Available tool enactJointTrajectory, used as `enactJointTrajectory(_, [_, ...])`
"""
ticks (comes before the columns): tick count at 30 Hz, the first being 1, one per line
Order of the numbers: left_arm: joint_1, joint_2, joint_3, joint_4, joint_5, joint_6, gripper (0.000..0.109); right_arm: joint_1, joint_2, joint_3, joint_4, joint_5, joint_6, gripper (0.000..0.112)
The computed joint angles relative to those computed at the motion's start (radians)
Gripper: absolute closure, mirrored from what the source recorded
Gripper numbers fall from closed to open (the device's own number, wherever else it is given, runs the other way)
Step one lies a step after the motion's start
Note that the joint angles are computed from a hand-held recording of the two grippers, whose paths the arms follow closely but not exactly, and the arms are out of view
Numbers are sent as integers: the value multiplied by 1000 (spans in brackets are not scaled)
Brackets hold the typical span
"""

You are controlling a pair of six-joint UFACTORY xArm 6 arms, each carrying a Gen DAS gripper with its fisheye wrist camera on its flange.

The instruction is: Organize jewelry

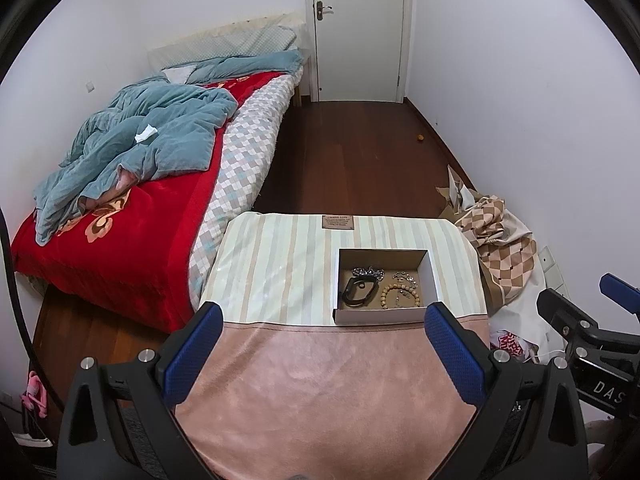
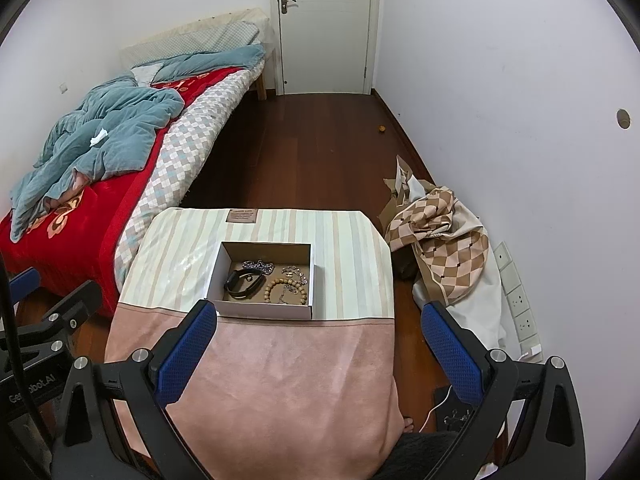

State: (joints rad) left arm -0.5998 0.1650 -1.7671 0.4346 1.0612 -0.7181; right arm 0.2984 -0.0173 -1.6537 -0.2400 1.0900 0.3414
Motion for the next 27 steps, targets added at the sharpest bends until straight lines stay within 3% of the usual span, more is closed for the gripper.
enactJointTrajectory(27, [-5,1,-18,5,7,0,6,4,-5,-6,-6,3,-1,9])
